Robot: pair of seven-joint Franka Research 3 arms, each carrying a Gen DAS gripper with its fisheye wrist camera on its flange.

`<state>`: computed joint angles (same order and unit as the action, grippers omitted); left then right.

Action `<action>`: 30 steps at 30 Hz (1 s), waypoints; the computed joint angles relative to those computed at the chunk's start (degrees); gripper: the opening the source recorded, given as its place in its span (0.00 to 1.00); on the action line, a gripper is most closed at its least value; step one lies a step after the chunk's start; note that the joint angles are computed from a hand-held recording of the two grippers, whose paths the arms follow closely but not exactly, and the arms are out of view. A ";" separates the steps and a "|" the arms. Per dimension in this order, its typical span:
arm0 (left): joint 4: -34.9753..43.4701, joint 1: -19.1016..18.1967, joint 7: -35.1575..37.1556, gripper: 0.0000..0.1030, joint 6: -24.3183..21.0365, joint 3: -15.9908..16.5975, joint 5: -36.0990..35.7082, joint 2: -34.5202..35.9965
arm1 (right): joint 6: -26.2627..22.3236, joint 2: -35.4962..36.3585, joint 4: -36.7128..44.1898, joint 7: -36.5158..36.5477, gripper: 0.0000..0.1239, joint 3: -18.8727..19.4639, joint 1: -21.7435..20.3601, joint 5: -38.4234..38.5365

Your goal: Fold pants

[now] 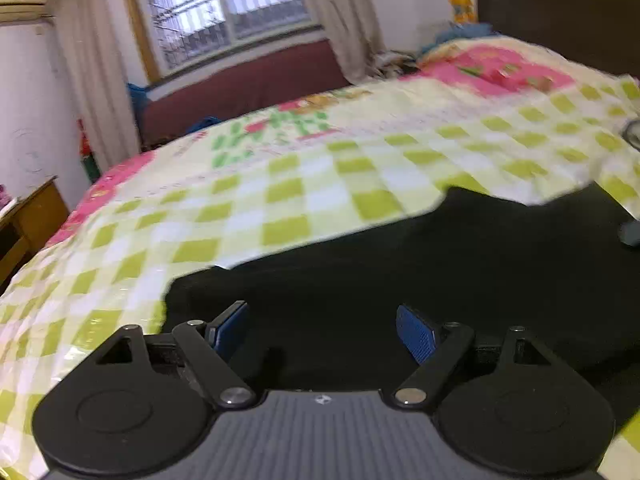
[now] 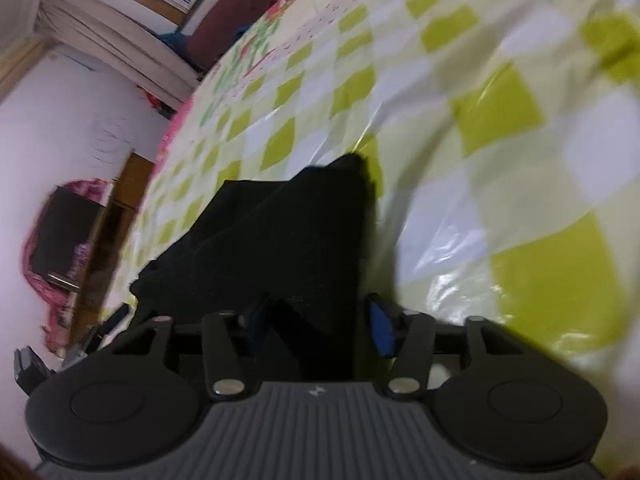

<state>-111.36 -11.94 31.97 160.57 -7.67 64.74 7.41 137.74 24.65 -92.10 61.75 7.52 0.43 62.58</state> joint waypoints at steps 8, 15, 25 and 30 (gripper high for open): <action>-0.66 -0.44 7.31 0.91 -3.41 -1.03 -8.79 -0.02 | -5.94 1.68 1.16 -8.87 0.46 1.72 -3.24 12.34; -0.32 -1.27 5.14 0.91 -3.37 -0.49 -5.16 0.53 | -3.45 3.16 3.87 -0.59 0.13 1.14 -0.30 6.83; -3.73 0.37 -5.11 0.91 5.12 0.91 0.36 -0.95 | -4.15 1.68 15.01 12.65 0.16 -0.69 7.85 -12.15; -6.56 2.47 -10.40 0.91 11.37 1.48 3.87 -3.20 | -9.46 10.65 32.05 26.25 0.19 -1.28 14.20 -27.75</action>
